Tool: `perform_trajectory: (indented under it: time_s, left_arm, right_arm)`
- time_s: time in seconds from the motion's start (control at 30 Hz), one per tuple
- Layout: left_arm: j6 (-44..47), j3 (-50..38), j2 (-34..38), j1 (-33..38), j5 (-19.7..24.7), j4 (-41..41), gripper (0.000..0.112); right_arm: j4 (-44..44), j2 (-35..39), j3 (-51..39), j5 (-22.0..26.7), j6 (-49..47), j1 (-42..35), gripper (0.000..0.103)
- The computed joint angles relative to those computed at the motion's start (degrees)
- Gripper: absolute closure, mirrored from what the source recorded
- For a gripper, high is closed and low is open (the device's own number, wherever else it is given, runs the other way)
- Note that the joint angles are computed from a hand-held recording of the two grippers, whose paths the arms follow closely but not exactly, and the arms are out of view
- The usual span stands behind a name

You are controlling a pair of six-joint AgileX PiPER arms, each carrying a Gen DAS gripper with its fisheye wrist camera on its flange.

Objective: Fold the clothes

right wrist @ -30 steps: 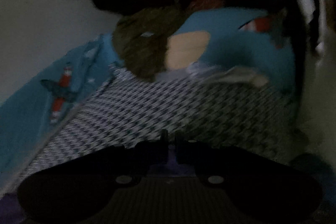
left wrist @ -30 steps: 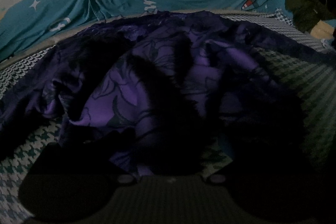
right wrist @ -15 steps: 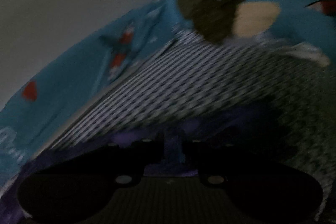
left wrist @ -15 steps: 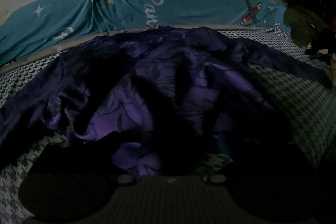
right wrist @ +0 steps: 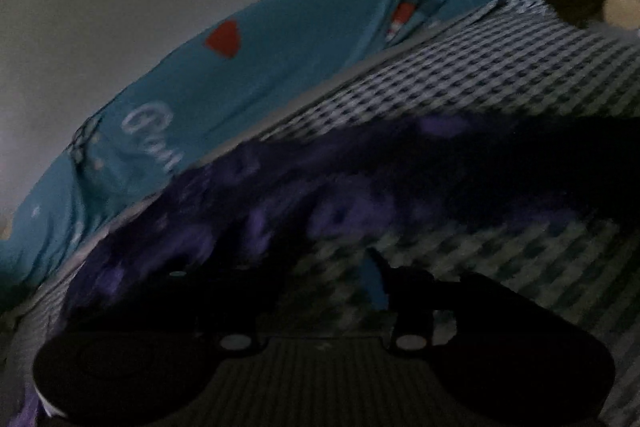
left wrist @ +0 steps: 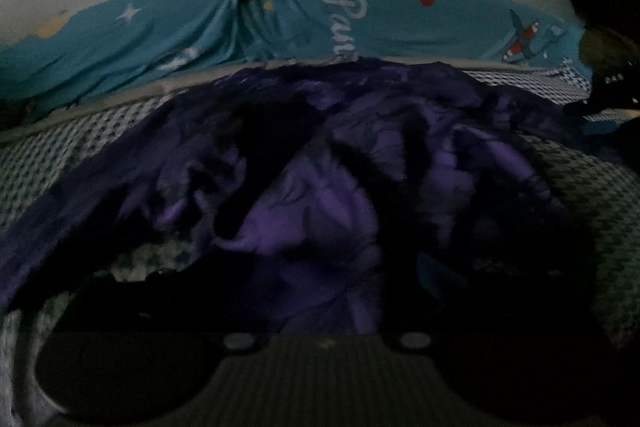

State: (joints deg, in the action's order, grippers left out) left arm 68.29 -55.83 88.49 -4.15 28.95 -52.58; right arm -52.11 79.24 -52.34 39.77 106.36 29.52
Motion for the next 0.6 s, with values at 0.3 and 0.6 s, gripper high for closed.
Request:
perform_trajectory:
  time_s: [0.3,0.6]
  left_arm:
    - [2.74,4.95,-3.5,2.64,-1.09,-1.6,0.009]
    - [8.36,8.62,-6.07,3.68,-1.84,-5.34,0.009]
  right_arm:
    - [-0.34,1.44,0.19,-1.6,5.4,10.16,0.044]
    - [-3.7,1.21,2.47,-1.0,13.46,17.54,0.037]
